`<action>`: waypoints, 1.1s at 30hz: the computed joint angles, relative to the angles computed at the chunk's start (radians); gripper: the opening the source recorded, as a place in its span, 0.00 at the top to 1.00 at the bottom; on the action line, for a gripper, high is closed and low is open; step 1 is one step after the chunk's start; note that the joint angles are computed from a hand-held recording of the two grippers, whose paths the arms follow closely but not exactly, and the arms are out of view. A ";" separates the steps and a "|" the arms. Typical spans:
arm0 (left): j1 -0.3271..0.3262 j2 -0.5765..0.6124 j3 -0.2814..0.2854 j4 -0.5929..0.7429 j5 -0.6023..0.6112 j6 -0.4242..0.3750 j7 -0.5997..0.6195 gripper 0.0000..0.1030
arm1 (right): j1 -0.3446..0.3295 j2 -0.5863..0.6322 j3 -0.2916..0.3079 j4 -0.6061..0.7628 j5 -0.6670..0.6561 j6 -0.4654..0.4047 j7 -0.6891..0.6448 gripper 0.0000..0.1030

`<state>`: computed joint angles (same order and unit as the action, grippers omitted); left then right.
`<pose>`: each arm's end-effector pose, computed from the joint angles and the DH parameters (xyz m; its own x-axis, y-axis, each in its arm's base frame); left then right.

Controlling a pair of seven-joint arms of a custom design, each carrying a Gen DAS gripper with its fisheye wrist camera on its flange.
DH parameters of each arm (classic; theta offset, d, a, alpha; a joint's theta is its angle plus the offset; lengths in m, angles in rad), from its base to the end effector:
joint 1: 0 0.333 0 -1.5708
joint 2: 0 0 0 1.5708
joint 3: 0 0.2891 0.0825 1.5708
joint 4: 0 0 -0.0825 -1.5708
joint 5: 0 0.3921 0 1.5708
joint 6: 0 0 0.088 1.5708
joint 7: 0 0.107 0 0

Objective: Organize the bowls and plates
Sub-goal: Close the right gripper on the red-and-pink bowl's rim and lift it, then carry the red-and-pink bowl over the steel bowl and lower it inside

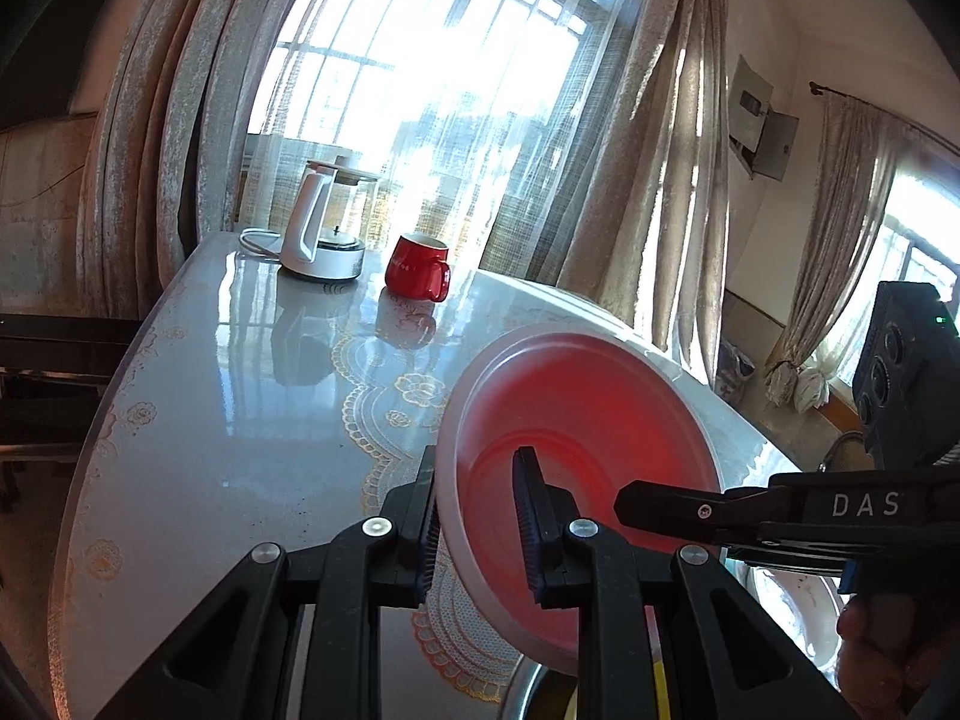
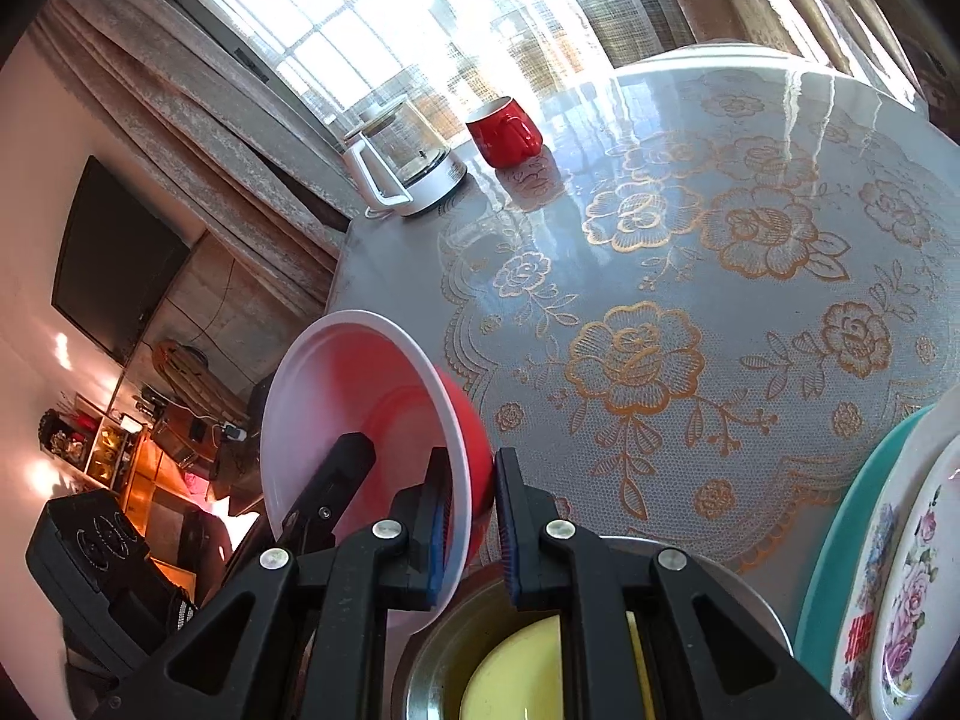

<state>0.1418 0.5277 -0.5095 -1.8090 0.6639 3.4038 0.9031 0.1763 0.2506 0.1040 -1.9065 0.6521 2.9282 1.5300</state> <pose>0.6259 -0.2587 0.3914 -0.4070 -0.8501 0.3342 -0.5311 -0.0774 -0.8437 0.6404 0.1399 0.4180 -0.0779 -0.8597 -0.5048 -0.7521 0.3831 -0.5363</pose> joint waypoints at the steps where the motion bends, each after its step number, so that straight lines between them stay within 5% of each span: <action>1: -0.015 -0.012 0.017 -0.011 -0.003 0.018 0.005 0.78 | -0.004 -0.011 0.004 -0.015 0.012 0.005 -0.008 0.86; 5: -0.039 -0.040 0.042 -0.035 0.035 0.051 -0.006 0.78 | -0.007 -0.063 0.010 -0.082 0.057 0.027 -0.040 0.86; 15: 0.091 -0.023 -0.081 -0.041 0.329 0.102 -0.191 0.78 | 0.013 -0.180 -0.004 -0.221 0.219 0.050 -0.154 0.86; 21: 0.000 -0.080 0.030 -0.095 0.333 0.180 -0.191 0.78 | 0.034 -0.223 -0.025 -0.272 0.333 0.041 -0.230 0.86; 26: -0.022 -0.095 0.071 -0.107 0.416 0.209 -0.268 0.78 | 0.048 -0.244 -0.041 -0.303 0.385 0.022 -0.265 0.84; 33: -0.004 -0.023 0.088 0.034 0.750 0.289 -0.633 0.78 | 0.062 -0.267 -0.058 -0.335 0.502 -0.021 -0.366 0.84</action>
<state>0.1381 0.5052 -0.4212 -1.7755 1.4135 3.6928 0.2700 0.2379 -0.0164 0.0463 -2.2412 1.1543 2.9072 1.1644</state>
